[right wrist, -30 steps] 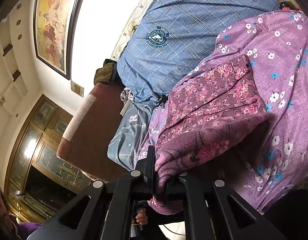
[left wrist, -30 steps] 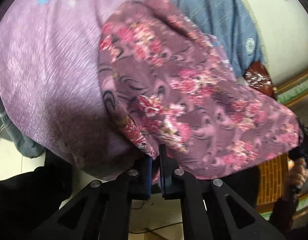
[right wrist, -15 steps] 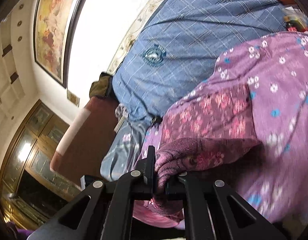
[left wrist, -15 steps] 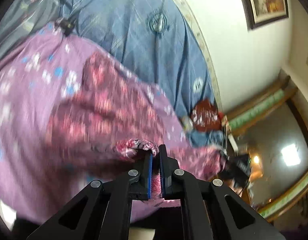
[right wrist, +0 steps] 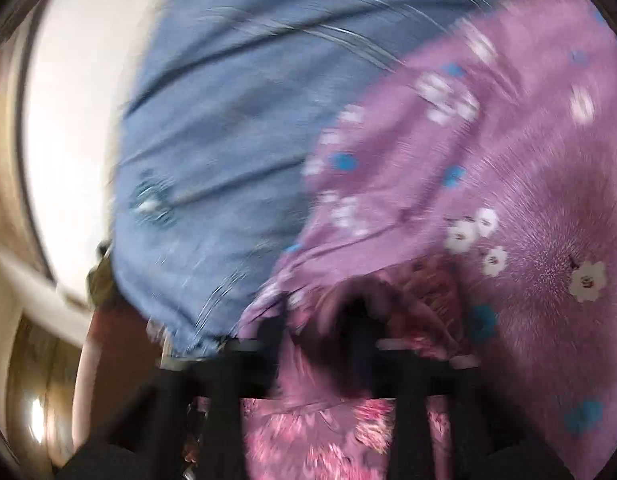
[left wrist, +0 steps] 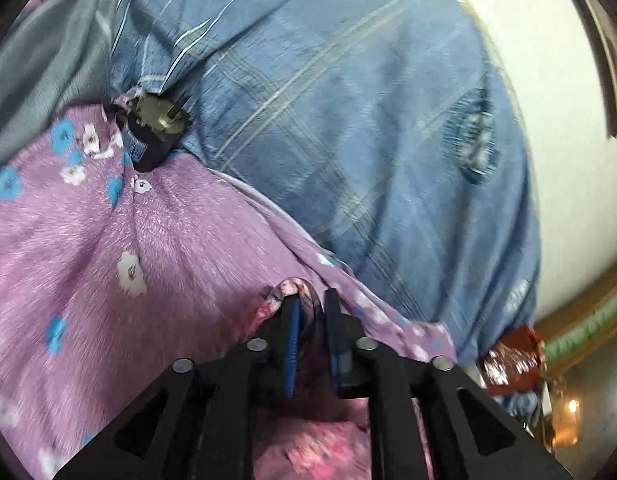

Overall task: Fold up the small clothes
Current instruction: 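Open both grippers and release the folded shirt edge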

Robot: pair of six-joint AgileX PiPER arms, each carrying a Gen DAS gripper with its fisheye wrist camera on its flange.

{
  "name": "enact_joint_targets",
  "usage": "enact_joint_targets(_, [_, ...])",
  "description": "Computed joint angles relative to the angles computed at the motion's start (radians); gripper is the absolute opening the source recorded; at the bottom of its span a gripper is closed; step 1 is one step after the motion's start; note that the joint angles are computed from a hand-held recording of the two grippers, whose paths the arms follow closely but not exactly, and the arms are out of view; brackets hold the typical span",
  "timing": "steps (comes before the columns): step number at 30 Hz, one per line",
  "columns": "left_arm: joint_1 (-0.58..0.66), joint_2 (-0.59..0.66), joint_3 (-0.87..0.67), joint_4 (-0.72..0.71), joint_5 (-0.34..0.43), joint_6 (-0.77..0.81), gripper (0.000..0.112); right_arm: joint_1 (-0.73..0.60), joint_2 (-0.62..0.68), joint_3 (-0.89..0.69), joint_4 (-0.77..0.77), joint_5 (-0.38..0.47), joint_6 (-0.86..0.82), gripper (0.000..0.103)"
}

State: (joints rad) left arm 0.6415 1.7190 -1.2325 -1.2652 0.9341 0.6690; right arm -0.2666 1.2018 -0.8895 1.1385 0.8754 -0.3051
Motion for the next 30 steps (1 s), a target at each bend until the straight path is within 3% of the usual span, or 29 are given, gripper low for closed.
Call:
enact_joint_targets(3, [0.016, -0.015, 0.096, -0.140, 0.002, 0.113, 0.032, -0.045, -0.038, 0.083, 0.095, -0.047, -0.097, 0.060])
enact_joint_targets(4, [0.029, -0.042, 0.146, -0.206, -0.001, 0.179, 0.037, -0.046, -0.062, 0.075, 0.057, -0.050, -0.093, 0.060])
enact_joint_targets(6, [0.039, -0.135, 0.254, -0.324, -0.072, 0.263, 0.057, 0.003, -0.098, 0.035, -0.019, -0.032, -0.101, 0.059])
enact_joint_targets(7, [0.064, -0.174, 0.277, -0.323, -0.074, 0.246, 0.059, 0.065, -0.105, 0.003, -0.091, -0.030, -0.070, 0.057])
enact_joint_targets(9, [0.098, -0.265, 0.289, -0.202, -0.095, 0.109, 0.059, 0.248, -0.103, -0.058, -0.284, -0.054, 0.071, 0.045])
enact_joint_targets(11, [0.078, -0.354, 0.309, -0.002, -0.129, -0.015, 0.059, 0.448, -0.052, -0.119, -0.403, -0.002, 0.151, 0.037])
enact_joint_targets(15, [-0.070, -0.489, 0.369, 0.358, -0.146, -0.251, 0.059, 0.839, 0.099, -0.249, -0.724, -0.025, 0.449, 0.035])
enact_joint_targets(17, [-0.186, -0.465, 0.371, 0.513, -0.176, -0.368, 0.057, 0.956, 0.229, -0.374, -0.877, 0.000, 0.579, 0.035])
enact_joint_targets(21, [-0.297, -0.430, 0.371, 0.720, -0.289, -0.530, 0.057, 0.958, 0.487, -0.668, -0.987, 0.057, 0.669, 0.035])
enact_joint_targets(23, [-0.316, -0.368, 0.329, 0.717, -0.306, -0.539, 0.058, 0.910, 0.580, -0.796, -1.012, 0.029, 0.725, 0.034])
enact_joint_targets(26, [-0.304, -0.359, 0.304, 0.687, -0.285, -0.531, 0.058, 0.867, 0.549, -0.782, -1.164, -0.134, 0.918, 0.039])
enact_joint_targets(30, [-0.264, -0.332, 0.285, 0.616, -0.287, -0.467, 0.058, 0.824, 0.393, -0.626, -1.114, -0.176, 0.861, 0.039])
